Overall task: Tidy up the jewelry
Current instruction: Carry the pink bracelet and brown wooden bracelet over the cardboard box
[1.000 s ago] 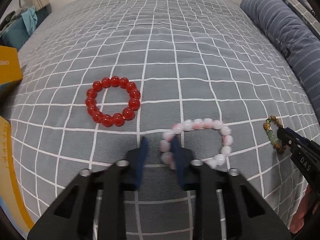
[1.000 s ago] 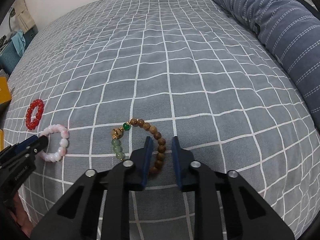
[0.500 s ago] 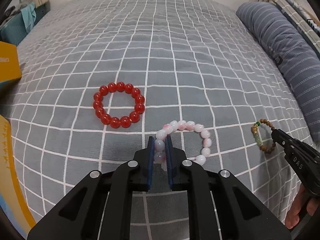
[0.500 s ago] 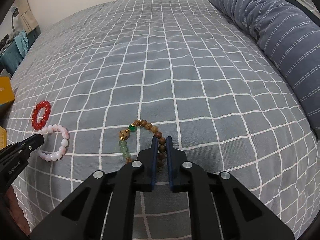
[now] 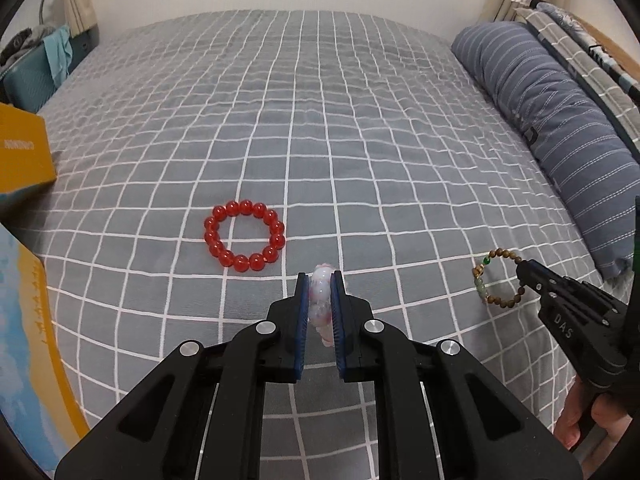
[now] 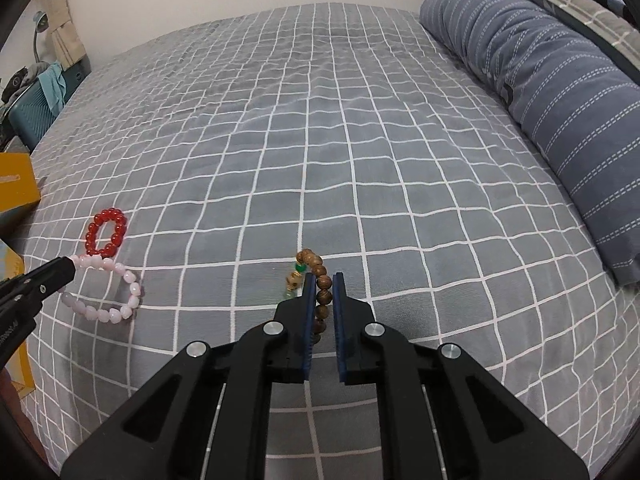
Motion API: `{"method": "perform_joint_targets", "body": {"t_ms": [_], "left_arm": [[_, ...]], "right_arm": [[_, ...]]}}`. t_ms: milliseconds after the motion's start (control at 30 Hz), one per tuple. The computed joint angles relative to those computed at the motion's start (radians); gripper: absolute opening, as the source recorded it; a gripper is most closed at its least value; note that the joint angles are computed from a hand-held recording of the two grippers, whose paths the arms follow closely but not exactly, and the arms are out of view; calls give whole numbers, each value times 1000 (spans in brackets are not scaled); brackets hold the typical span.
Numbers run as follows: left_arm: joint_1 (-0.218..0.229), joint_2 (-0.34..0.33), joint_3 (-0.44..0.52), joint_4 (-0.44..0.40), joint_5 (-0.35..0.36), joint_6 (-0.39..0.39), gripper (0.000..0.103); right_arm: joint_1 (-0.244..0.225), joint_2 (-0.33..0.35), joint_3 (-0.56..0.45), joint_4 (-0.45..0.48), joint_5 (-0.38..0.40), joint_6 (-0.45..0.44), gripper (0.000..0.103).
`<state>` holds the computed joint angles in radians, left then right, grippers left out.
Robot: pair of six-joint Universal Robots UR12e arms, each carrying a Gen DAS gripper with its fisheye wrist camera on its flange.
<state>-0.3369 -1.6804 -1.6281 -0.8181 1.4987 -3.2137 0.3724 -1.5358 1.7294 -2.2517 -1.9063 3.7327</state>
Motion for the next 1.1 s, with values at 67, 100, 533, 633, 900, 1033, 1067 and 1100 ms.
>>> {"method": "perform_joint_targets", "body": {"t_ms": [67,100,533,633,900,1033,1067,1100], "left_arm": [[3,8,-3,1,-1,2,11],[3,10,-3,0,0,1,11],[10,59,-18,8,56,10,11],[14,72,-23,5,63,9,11],[26,106,-32,-7,78,11,11],[36,124,-38,-12,72,15,11],[38,129,-40,-12,71,16,11],[41,134,-43,-12,70,18,11]], "right_arm": [[6,-1,-5,4,-8,0,8],[9,-1,-7,6,-12,-1,8],[47,-14,-40,26,-55,12,8],[58,-13,-49,32,-63,11,8],[96,-7,-79,55,-98,7,8],[113,-4,-95,69,-111,10,8],[118,-3,-99,71,-114,10,8],[121,-1,-103,72,-116,10,8]]}}
